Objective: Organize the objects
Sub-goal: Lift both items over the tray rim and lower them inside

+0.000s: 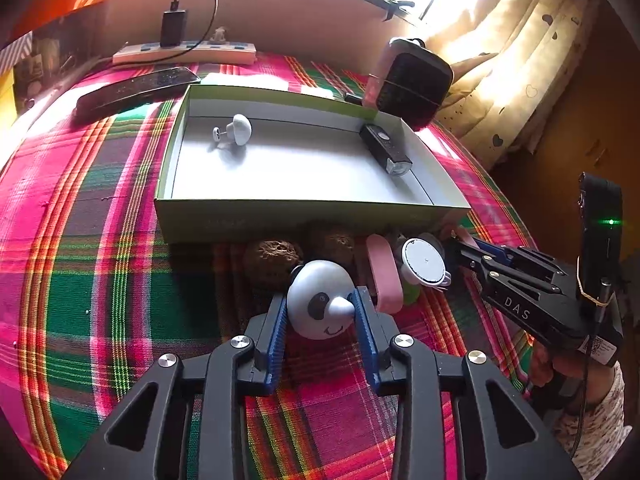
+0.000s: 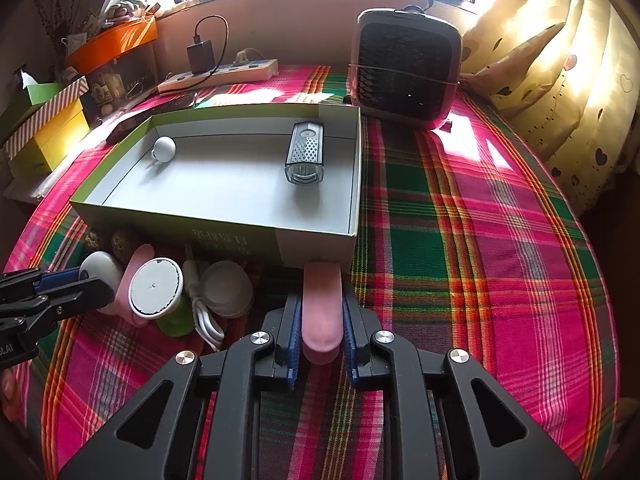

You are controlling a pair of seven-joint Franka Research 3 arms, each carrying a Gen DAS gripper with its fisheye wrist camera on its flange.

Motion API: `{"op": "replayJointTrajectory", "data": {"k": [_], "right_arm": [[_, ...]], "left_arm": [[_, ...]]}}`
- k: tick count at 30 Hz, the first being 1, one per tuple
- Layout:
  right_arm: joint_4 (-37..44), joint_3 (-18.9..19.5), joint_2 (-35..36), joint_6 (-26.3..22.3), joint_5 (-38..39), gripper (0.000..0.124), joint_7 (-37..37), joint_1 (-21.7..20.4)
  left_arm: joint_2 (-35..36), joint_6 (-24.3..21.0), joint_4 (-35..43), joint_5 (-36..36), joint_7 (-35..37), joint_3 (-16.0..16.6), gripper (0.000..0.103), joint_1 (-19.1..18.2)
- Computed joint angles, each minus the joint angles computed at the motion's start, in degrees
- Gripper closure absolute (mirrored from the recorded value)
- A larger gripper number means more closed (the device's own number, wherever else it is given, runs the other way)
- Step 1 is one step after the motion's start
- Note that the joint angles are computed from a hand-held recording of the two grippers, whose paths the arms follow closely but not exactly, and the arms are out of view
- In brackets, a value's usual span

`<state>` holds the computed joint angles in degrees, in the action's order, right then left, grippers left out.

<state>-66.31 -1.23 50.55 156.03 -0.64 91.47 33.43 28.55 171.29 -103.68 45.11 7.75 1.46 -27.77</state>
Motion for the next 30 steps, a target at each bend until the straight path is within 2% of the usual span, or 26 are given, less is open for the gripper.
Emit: {"op": "replayJointTrajectory", "data": {"k": [19, 30], "right_arm": [[-0.1, 0.0, -0.1, 0.1, 0.1, 0.105, -0.1, 0.0], [-3.2, 0.7, -2.3, 2.0, 1.1, 0.106, -0.4, -0.7]], "left_arm": [[-0.1, -0.2, -0.1, 0.5, -0.2, 0.1, 0.073, -0.1], [-1.5, 0.4, -1.3, 2.0, -0.9, 0.5, 0.074, -0.6]]}}
